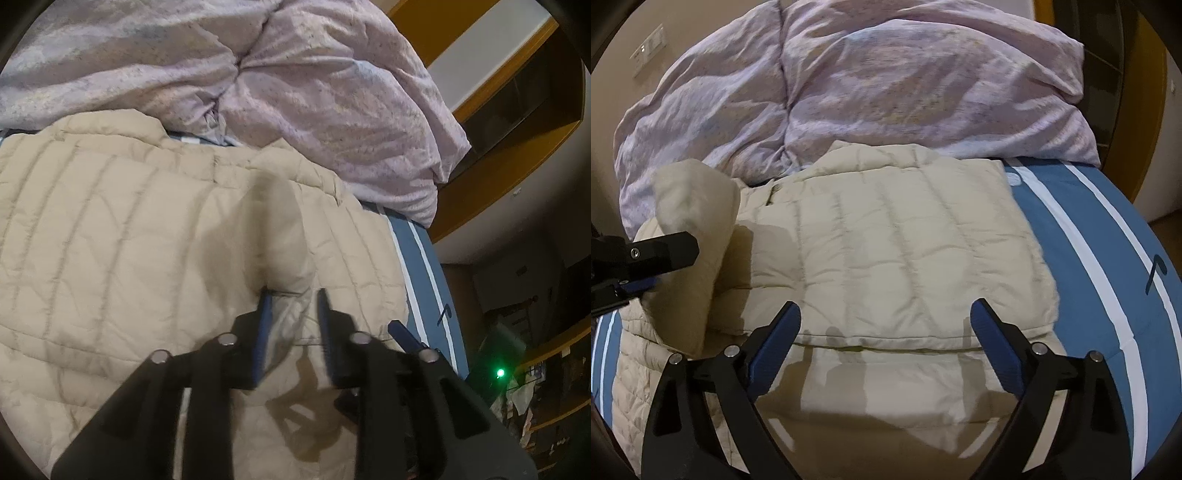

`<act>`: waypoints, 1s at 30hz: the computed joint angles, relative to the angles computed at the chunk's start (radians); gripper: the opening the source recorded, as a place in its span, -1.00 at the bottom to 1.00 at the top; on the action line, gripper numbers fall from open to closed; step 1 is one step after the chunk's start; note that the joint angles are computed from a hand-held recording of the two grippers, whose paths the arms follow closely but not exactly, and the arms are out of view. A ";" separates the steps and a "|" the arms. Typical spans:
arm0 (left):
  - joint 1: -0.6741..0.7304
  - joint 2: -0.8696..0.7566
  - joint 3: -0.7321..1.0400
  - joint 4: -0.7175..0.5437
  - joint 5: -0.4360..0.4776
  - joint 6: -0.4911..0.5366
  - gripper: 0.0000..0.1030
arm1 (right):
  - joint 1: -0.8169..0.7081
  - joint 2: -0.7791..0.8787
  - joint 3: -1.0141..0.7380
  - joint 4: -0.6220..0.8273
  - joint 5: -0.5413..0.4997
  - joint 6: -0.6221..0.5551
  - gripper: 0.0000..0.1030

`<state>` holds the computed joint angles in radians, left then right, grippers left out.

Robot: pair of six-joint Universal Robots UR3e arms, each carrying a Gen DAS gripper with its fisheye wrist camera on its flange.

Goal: Fold large clothes

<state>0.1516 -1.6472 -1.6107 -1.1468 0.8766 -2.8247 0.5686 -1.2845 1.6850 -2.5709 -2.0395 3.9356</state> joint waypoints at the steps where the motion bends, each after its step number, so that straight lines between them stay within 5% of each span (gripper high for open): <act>1: -0.002 0.000 0.002 -0.003 -0.001 0.002 -0.21 | -0.005 -0.008 0.014 -0.008 0.004 0.003 0.78; 4: 0.006 0.017 -0.010 0.009 0.005 0.015 0.02 | -0.018 -0.021 0.040 -0.028 0.020 0.009 0.69; 13: 0.067 0.085 -0.091 0.146 0.132 0.051 0.02 | -0.009 0.006 -0.013 -0.091 0.089 -0.024 -0.01; 21: 0.188 0.116 -0.155 0.175 0.188 0.121 0.02 | 0.042 0.150 -0.227 -0.096 0.101 -0.111 -0.31; 30: 0.338 0.149 -0.204 0.163 0.197 0.211 0.05 | 0.044 0.295 -0.393 0.055 0.083 -0.131 -0.61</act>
<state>0.4892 -1.4982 -1.8144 -0.9836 1.0739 -2.6141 0.6123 -0.9891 1.2924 -2.5158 -1.9567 3.8042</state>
